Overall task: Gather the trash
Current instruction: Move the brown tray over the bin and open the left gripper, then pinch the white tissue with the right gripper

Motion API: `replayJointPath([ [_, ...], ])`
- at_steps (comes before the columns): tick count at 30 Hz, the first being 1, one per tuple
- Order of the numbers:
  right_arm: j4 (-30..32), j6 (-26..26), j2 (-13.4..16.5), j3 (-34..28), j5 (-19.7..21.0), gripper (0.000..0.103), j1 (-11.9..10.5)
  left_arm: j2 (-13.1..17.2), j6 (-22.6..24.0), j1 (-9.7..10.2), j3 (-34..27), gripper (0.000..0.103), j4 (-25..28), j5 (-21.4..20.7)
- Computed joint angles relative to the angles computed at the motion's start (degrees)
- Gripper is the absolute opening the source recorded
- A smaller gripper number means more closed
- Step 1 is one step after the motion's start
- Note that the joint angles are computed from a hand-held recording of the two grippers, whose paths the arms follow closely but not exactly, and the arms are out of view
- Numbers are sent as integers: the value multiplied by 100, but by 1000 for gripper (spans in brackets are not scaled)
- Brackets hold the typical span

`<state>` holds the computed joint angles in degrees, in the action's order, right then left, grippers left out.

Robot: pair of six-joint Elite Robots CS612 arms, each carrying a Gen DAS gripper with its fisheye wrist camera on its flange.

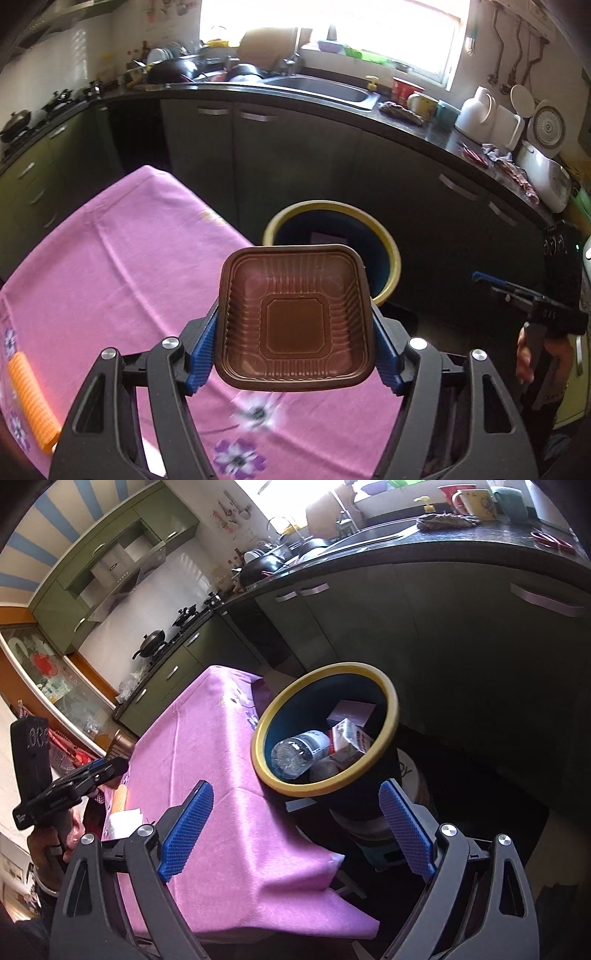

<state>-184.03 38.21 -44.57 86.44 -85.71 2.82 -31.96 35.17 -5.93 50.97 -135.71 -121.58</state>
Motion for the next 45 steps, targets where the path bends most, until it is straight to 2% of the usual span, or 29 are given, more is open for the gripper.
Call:
replayJointPath([
  [4,-143,142,-77,262,-53,90,-89,357,124,-326,-631,67,773,59],
  [9,-234,343,-78,425,37,90,-171,778,34,-628,-1277,68,1170,264],
  [11,-238,391,-71,457,82,90,-205,991,-68,-693,-1660,70,1531,300],
  [14,-225,440,-61,465,94,90,-213,1251,-363,-751,-2113,82,1781,454],
  [18,-191,462,-51,428,59,90,-194,1274,-559,-719,-2172,82,1755,462],
  [22,-128,423,-24,358,60,90,-161,932,-579,-625,-1560,83,1104,440],
  [24,-60,386,2,287,83,91,-141,741,-629,-530,-1232,85,762,263],
  [28,89,226,41,119,122,91,-71,365,-749,-279,-587,87,135,-149],
  [33,268,-60,63,-103,104,91,47,-95,-951,32,286,90,-1014,-333],
  [40,516,-548,141,-475,159,92,271,-558,-1384,505,1192,92,-2256,-295],
  [45,1026,-1178,396,-1097,552,92,474,-774,-1819,855,1699,95,-3111,139],
])
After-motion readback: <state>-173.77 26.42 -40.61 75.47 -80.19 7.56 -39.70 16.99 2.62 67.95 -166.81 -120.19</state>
